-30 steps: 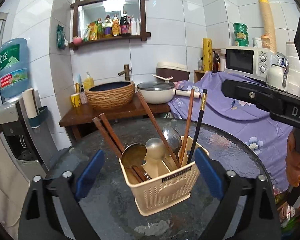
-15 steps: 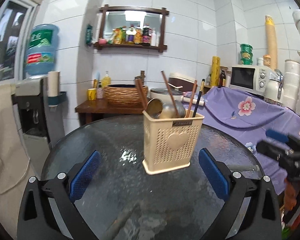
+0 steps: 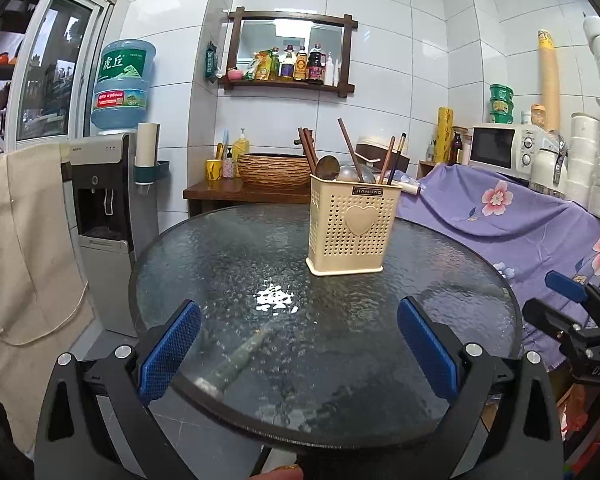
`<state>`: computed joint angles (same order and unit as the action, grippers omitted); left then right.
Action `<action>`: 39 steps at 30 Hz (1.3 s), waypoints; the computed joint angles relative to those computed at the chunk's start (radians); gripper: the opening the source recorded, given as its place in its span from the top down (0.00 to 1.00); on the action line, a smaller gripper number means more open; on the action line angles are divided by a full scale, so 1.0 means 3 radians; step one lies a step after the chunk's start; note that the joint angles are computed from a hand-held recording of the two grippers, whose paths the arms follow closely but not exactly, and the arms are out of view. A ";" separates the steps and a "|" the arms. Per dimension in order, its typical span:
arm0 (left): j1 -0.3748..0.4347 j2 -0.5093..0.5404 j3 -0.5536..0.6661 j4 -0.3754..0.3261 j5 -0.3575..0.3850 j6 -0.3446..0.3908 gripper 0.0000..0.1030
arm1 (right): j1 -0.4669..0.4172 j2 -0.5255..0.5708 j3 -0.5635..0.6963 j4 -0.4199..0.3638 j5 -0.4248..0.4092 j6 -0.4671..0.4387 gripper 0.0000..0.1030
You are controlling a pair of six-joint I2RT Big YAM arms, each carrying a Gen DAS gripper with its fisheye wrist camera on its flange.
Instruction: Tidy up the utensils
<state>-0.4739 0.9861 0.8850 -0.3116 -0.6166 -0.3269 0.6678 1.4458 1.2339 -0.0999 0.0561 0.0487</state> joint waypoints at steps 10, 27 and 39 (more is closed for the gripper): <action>-0.0151 -0.0084 -0.0047 -0.0046 -0.0025 -0.0030 0.06 | 0.0036 -0.0304 -0.0290 0.0106 -0.0016 -0.0043 0.06; -0.0154 -0.0133 -0.0087 -0.0048 -0.0043 0.0008 0.06 | 0.0051 -0.0285 -0.0248 0.0060 -0.0037 -0.0094 0.06; -0.0172 -0.0148 -0.0086 -0.0005 -0.0072 0.0070 0.06 | 0.0041 -0.0281 -0.0255 0.0086 -0.0056 -0.0093 0.06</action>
<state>-0.5255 0.9417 0.8593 -0.3130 -0.6384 -0.3060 0.6801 1.3616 1.1573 -0.0740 0.0394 0.0207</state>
